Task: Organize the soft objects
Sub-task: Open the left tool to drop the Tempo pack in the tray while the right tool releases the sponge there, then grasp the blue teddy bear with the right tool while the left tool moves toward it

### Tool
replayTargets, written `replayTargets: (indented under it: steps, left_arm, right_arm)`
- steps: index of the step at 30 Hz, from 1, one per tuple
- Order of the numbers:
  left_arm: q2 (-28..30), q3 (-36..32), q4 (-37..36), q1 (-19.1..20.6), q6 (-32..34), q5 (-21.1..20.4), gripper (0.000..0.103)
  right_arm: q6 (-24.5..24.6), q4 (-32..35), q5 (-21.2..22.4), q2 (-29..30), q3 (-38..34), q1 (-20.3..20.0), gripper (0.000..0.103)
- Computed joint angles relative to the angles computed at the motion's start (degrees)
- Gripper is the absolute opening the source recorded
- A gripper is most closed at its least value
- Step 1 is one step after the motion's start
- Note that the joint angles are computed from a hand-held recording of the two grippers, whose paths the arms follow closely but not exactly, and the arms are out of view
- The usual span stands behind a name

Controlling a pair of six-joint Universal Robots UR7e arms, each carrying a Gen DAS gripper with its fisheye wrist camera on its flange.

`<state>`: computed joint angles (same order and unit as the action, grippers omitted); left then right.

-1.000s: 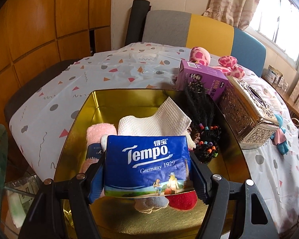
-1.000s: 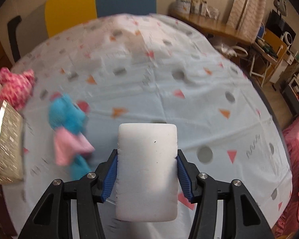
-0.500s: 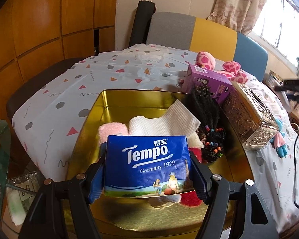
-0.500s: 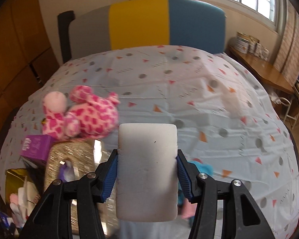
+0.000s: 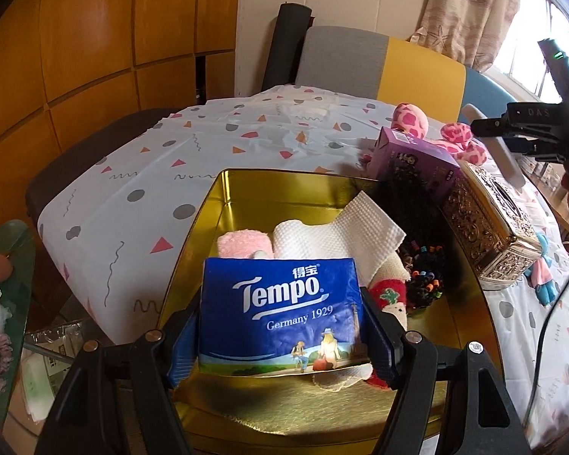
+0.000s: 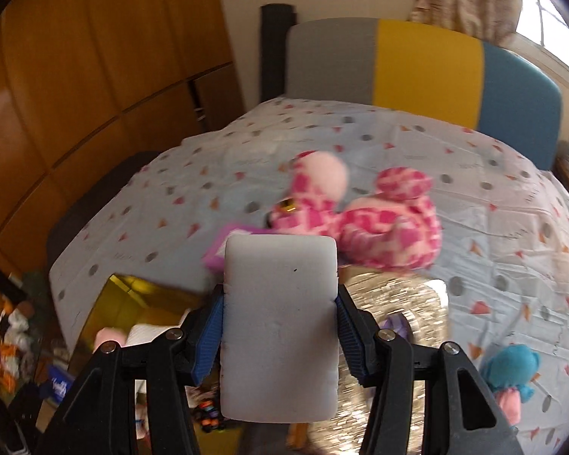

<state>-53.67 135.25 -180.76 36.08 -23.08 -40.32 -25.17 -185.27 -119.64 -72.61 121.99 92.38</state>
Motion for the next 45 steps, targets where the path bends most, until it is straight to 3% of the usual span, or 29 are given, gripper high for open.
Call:
replayTargets:
  steps: [12, 20, 22, 26, 29, 32, 33, 45]
  left_arm:
    - [-0.1, 0.5, -0.4, 0.1, -0.7, 0.3, 0.074]
    - [0.5, 0.2, 0.1, 0.9, -1.1, 1.0, 0.075]
    - [0.7, -0.1, 0.0, 1.5, -1.0, 1.0, 0.077]
    - [0.9, -0.3, -0.6, 1.9, -0.7, 1.9, 0.097]
    - [0.5, -0.5, 0.0, 1.9, -1.3, 2.4, 0.097]
    - [0.4, -0.2, -0.8, 1.3, -1.0, 3.1, 0.097]
    - [0.2, -0.1, -1.0, 1.0, -0.9, 3.1, 0.097]
    - [0.8, 0.0, -3.6, -3.4, 2.5, 0.8, 0.097]
  right_arm:
    - [2.0, 2.6, 2.3, 1.4, 6.8, 1.1, 0.055]
    - [2.9, 0.1, 0.6, 3.5, 10.6, 1.2, 0.055]
    - [2.8, 0.0, 0.2, 4.1, 10.6, 1.1, 0.056]
    - [3.0, -0.1, -0.9, 5.3, 10.9, 0.9, 0.058]
    - [3.0, 0.8, -1.3, 6.1, 10.5, 0.8, 0.058]
    - [2.8, 0.0, -1.8, 6.4, 10.9, 1.0, 0.07]
    - [2.3, -0.6, -1.9, 6.2, 11.3, 1.1, 0.074]
    - [-1.4, -9.1, 2.3, -2.2, 19.5, 0.4, 0.074]
